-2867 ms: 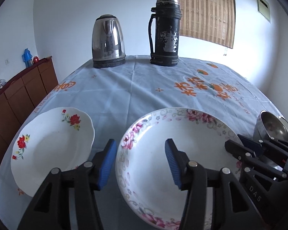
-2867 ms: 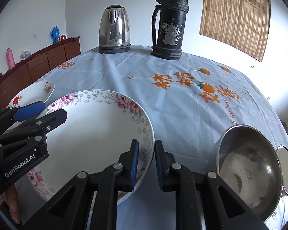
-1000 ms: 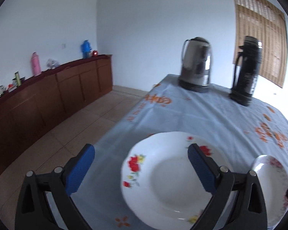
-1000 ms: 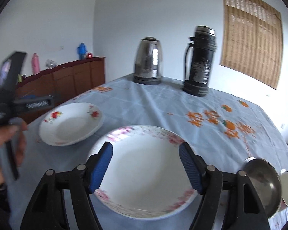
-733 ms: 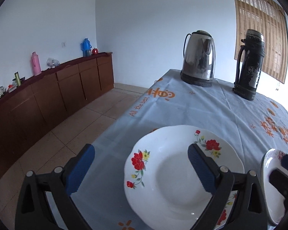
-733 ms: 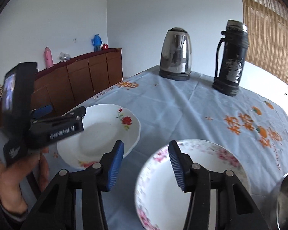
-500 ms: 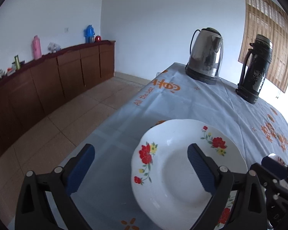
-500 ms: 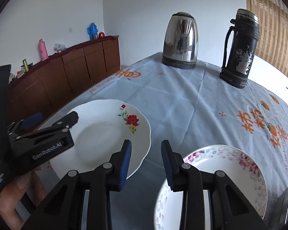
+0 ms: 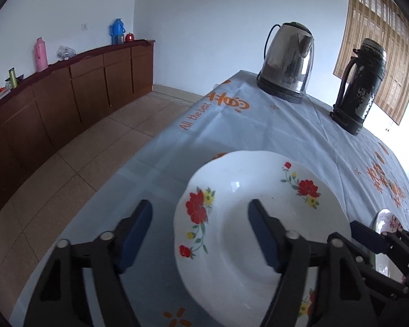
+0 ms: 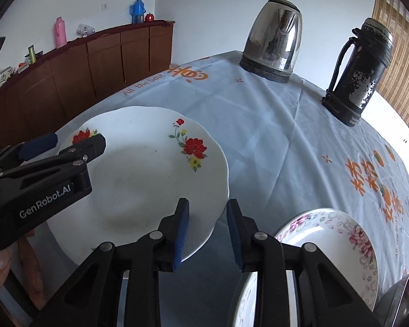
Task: Organize plates and bowls
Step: 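Move both tools to the rim of the white red-flower plate, then close the left and right tools on the red-flower plate rim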
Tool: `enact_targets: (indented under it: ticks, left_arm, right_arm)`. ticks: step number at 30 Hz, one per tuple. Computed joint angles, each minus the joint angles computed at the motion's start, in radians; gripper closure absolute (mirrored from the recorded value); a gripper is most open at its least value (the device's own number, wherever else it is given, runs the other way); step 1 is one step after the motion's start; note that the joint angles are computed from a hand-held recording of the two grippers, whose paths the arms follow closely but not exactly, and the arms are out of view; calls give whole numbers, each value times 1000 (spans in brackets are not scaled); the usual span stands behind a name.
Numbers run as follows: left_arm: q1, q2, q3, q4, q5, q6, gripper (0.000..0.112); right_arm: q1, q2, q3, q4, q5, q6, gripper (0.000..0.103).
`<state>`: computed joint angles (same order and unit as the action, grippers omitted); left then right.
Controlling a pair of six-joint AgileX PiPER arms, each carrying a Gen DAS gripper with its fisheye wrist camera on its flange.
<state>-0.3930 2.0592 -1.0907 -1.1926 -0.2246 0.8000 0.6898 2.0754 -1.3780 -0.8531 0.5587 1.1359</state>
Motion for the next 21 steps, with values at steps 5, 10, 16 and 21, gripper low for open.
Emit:
enact_targets:
  ticks: [5,10,16,21]
  left_arm:
    - [14,6,-11,1,39,3,68]
    - [29,11,-16,25,65,-30,79]
    - [35,3,-1,134,61,-152,79]
    - [36,-4,13,214,51,-239,79]
  right_arm:
    - [-27,16,-30,60,-20,-65,71]
    - [-19,24,-42,56,-6,-67,71]
    - [-48,-19,32,71,-109,-36,75]
    - [-67,-52,99,60,-204,19,78]
